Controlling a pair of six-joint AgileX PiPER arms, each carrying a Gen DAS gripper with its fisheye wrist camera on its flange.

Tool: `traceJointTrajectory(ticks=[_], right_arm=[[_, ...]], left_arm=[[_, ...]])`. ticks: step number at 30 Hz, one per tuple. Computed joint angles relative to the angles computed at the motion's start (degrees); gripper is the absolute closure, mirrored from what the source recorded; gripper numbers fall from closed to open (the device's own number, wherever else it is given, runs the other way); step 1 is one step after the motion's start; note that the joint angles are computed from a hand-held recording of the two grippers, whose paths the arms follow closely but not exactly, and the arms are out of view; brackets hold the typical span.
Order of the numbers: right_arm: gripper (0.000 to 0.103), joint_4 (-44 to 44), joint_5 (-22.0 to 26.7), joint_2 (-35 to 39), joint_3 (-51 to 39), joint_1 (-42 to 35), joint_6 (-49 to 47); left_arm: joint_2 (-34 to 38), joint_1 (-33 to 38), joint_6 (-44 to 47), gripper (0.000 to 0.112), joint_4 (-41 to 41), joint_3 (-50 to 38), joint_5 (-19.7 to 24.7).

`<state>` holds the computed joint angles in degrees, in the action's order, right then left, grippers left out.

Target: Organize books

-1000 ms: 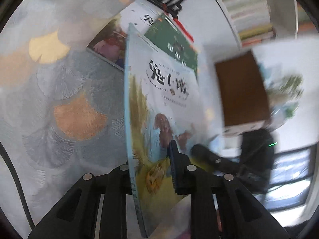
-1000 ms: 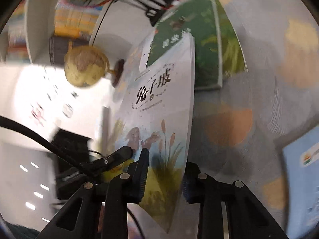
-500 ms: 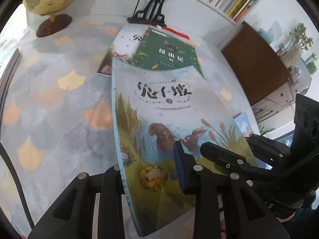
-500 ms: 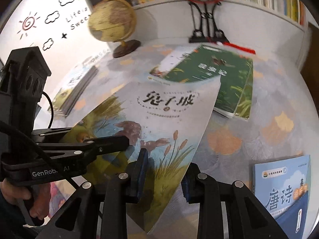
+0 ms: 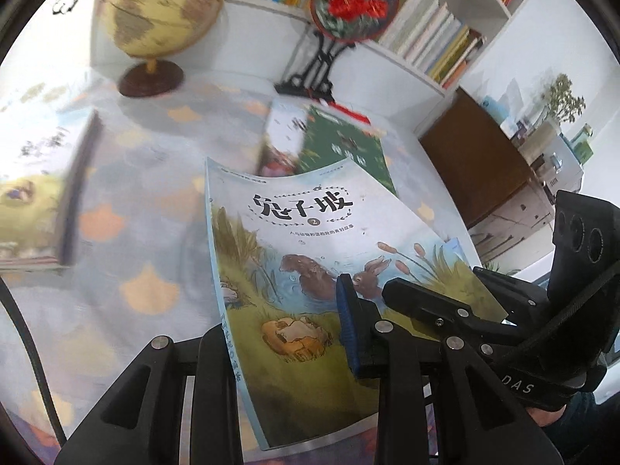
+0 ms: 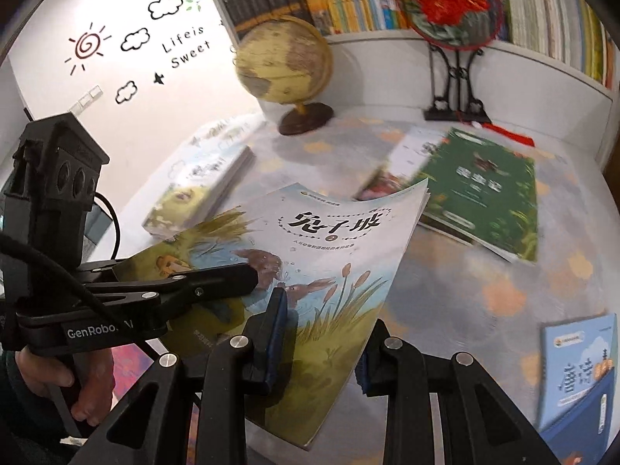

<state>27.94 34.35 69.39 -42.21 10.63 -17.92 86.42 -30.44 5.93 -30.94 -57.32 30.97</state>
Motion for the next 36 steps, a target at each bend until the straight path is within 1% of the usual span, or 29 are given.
traceJointTrajectory(ticks=[2,6,10,12,15,19,22,25,28,34,36], right_arm=[[0.074,-2.8,-1.5,1.2,-2.4,4.9,6.1],[0.073,-12.2,-4.7,5.5,-8.7,14.8,20.8],[0.072,-20.7,-6.5,13.4,-17.8,23.2,32.1],[0.072,-21.6,-7.0,17.4,-21.8,25.3,33.7],[0.071,-23.9,-6.8,24.8,-29.6,28.5,36.9],[0.071,-21.8,-4.0,35.4,-42.3,30.2,36.7],[0.071,-21.4,-0.1,42.6,-52.2,30.9,38.1],[0.071,-24.0,4.2,49.2,-62.0,31.7,41.8],[0.071,-26.2,8.2,53.7,-68.8,32.2,44.0],[0.071,-24.9,14.4,61.2,-79.3,31.0,43.7],[0.071,-24.5,15.5,62.9,-81.3,30.6,43.7]], left_arm=[[-2.3,3.7,3.6,0.086,-1.6,0.6,1.9],[-5.5,14.7,14.0,0.087,-7.1,0.8,7.2],[-7.0,25.4,22.9,0.087,-11.7,1.2,11.7],[-6.2,31.4,27.3,0.087,-13.0,0.2,14.2],[-3.8,37.9,31.9,0.087,-14.4,-2.3,17.2],[1.1,45.7,38.8,0.087,-17.3,-5.9,20.0],[6.2,49.3,41.4,0.087,-19.0,-9.0,21.4],[10.7,50.9,43.2,0.087,-20.0,-11.5,22.2],[15.0,51.7,44.0,0.087,-20.5,-14.3,23.0],[21.4,52.1,44.0,0.087,-20.7,-18.9,25.0],[23.3,52.4,43.7,0.087,-20.9,-20.2,25.8]])
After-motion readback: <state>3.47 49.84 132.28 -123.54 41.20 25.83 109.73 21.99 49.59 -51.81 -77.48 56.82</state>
